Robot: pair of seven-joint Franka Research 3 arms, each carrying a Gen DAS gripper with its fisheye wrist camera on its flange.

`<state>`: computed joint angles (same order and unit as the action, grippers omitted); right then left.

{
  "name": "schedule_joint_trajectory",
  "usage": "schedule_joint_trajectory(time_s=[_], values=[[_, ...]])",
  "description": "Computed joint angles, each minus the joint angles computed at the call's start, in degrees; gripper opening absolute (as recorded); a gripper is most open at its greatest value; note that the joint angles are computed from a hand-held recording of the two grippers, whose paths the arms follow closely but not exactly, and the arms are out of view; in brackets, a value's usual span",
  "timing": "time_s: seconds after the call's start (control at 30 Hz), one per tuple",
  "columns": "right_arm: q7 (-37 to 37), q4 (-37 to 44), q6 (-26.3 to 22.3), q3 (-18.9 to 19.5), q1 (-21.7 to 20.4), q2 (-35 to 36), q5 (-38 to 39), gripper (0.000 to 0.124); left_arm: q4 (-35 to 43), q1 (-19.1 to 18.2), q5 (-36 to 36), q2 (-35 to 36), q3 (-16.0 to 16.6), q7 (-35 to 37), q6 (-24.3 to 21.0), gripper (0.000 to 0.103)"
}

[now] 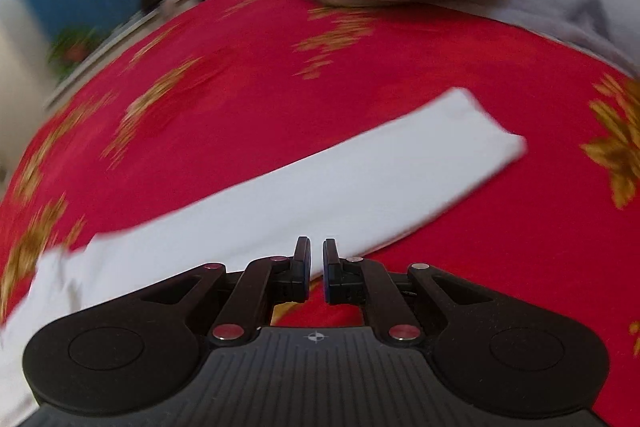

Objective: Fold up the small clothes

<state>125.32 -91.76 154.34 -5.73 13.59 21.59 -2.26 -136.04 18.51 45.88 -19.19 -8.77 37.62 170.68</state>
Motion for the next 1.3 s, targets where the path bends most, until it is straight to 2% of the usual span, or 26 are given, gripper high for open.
schedule_joint_trajectory(time_s=[0.13, 0.33, 0.37, 0.43, 0.5, 0.57, 0.63, 0.73, 0.8, 0.83, 0.87, 0.9, 0.97, 1.03, 1.07, 1.13, 1.2, 1.27, 1.3], values=[[3.6, 0.6, 1.1, -1.6, -1.1, 1.9, 1.0, 0.021, 0.1, -0.9, -1.5, 0.6, 1.0, 1.7, -0.7, 0.083], [8.4, 4.9, -0.8, -3.0, -1.5, 6.7, 1.4, 0.021, 0.2, -1.0, -1.9, 0.7, 1.4, 2.4, -1.4, 0.083], [8.6, 5.5, -0.7, -4.5, -0.4, 7.6, 1.9, 0.021, 0.2, -1.1, -2.1, 0.6, 1.5, 2.6, -1.4, 0.083], [10.3, 6.7, -0.2, -4.0, -1.1, 8.7, 0.3, 0.021, 0.1, -0.9, -2.0, 0.5, 1.5, 2.7, -1.4, 0.083], [12.1, 7.5, 0.1, -5.2, -0.2, 9.3, -1.0, 0.02, 0.0, -0.8, -2.1, 0.4, 1.6, 2.8, -1.3, 0.083], [15.1, 8.2, 0.3, -6.9, 1.2, 9.9, -3.0, 0.006, -0.2, -0.6, -2.3, 0.1, 1.8, 3.0, -1.0, 0.083], [18.6, 8.1, 1.4, -8.9, 2.9, 10.0, -5.8, 0.005, -0.5, -0.2, -2.4, -0.2, 1.8, 2.9, -0.8, 0.083], [23.4, 10.3, 2.4, -13.9, 8.1, 10.8, -15.2, 0.005, -0.7, -0.3, -3.4, -0.5, 2.3, 3.8, -1.0, 0.083], [25.6, 12.1, 5.6, -16.9, 12.0, 11.1, -22.3, 0.005, -0.7, -0.3, -4.3, -0.7, 2.7, 4.4, -1.0, 0.083], [26.1, 12.7, 7.4, -17.0, 12.9, 10.9, -25.2, 0.005, -0.8, -0.3, -4.8, -0.9, 2.9, 4.6, -1.0, 0.083], [28.2, 14.0, 9.3, -15.1, 12.7, 10.4, -31.6, 0.005, -0.8, -0.1, -5.1, -1.1, 3.0, 4.7, -1.0, 0.083], [31.0, 15.1, 10.5, -11.2, 11.0, 9.7, -38.7, 0.005, -0.8, 0.3, -5.2, -1.3, 2.9, 4.6, -1.1, 0.083], [35.2, 18.2, 14.1, -1.2, 6.9, 9.2, -51.6, 0.005, -0.6, 0.7, -6.1, -1.5, 3.1, 4.5, -1.7, 0.083], [34.2, 22.1, 17.0, 8.8, 3.5, 10.6, -58.2, 0.005, -0.5, 0.1, -8.7, -1.6, 4.5, 5.0, -2.5, 0.083], [29.1, 24.3, 19.4, 13.8, 2.8, 12.3, -57.1, 0.005, -0.4, -0.3, -10.1, -1.7, 5.2, 5.5, -2.9, 0.083], [10.3, 26.3, 22.7, 23.8, 1.9, 15.8, -44.9, 0.005, -0.3, -1.4, -13.8, -1.8, 7.1, 7.1, -3.6, 0.083], [-9.8, 26.8, 21.6, 33.8, 1.8, 19.0, -28.1, 0.006, -0.4, -2.2, -16.8, -1.9, 8.5, 9.1, -3.8, 0.082], [-28.7, 29.1, 13.3, 43.8, 1.9, 22.6, -11.8, 0.006, -0.4, -2.6, -19.4, -1.9, 9.6, 11.1, -3.8, 0.078], [-33.6, 30.1, 8.5, 46.9, 1.6, 23.8, -8.2, 0.006, -0.4, -3.0, -20.9, -1.9, 10.2, 12.2, -3.8, 0.075]])
